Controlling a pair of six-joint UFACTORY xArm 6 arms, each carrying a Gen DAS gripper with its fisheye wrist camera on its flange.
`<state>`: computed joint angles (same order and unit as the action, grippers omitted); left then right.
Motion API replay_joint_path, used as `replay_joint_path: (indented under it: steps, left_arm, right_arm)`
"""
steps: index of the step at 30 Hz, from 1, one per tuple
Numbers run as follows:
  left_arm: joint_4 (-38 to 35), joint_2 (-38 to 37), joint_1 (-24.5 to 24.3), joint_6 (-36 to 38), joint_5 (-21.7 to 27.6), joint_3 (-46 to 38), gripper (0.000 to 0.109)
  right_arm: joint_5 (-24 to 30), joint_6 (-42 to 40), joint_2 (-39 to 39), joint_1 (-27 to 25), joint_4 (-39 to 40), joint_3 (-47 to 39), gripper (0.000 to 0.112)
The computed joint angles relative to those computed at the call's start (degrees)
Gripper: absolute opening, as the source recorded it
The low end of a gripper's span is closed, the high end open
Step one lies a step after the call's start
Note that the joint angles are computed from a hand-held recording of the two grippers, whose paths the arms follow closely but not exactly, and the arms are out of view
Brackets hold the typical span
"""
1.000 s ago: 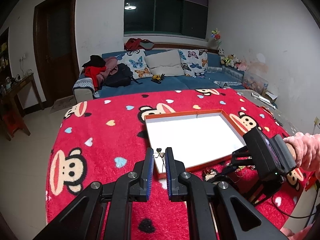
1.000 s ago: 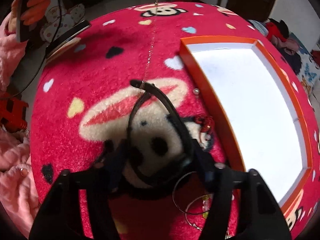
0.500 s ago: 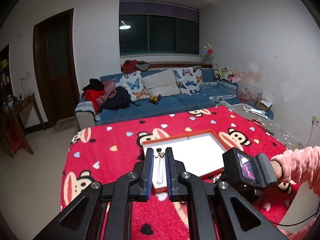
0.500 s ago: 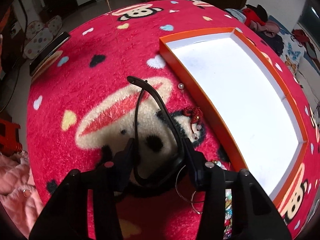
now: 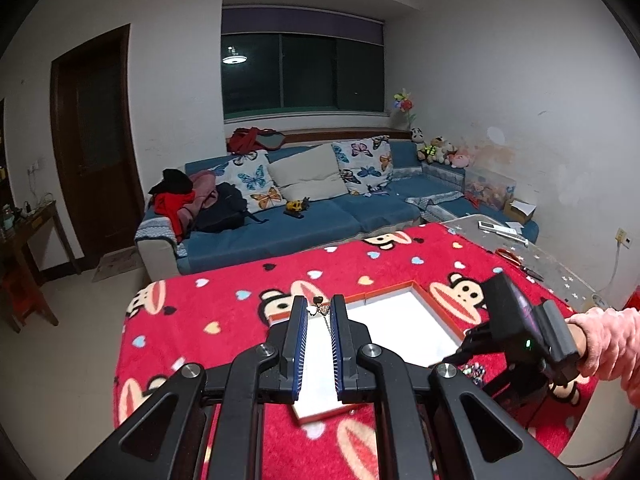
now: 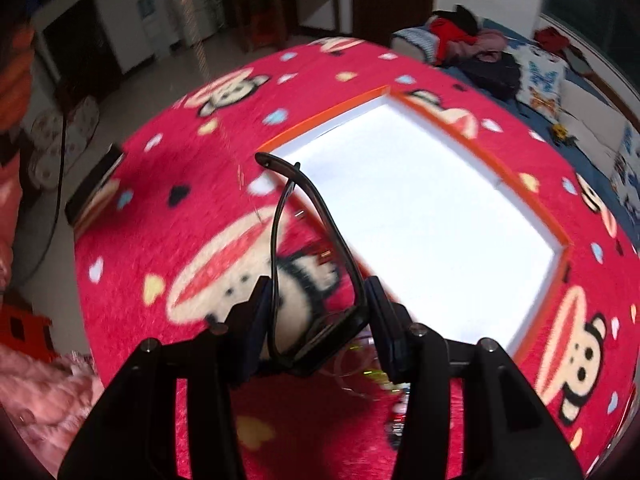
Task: Organize jewelry
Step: 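Lift the necklace with the left tool while the right tool carries the watch band over the tray, then lower the necklace into the tray and open the left tool while the right tool releases the watch band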
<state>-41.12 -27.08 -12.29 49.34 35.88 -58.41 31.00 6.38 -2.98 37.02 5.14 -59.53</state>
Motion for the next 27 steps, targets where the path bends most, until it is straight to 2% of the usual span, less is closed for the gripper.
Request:
replay_joint_path:
  steps: [5,11,27]
  left_arm:
    - [2.9,6.6,-2.5,-3.0,-0.7,-4.7,0.012]
    - [5.5,13.4,-4.5,-5.1,-1.3,-8.5,0.012]
    - [8.3,25.2,-5.1,-7.6,-0.4,-11.1,0.012]
  right_arm:
    - [-2.4,3.8,-0.4,-3.9,-0.9,0.9,0.047]
    - [-4.0,4.2,1.9,-7.2,3.0,0.8,0.047]
    - [-1.5,7.4,6.4,-9.3,3.8,0.2,0.048]
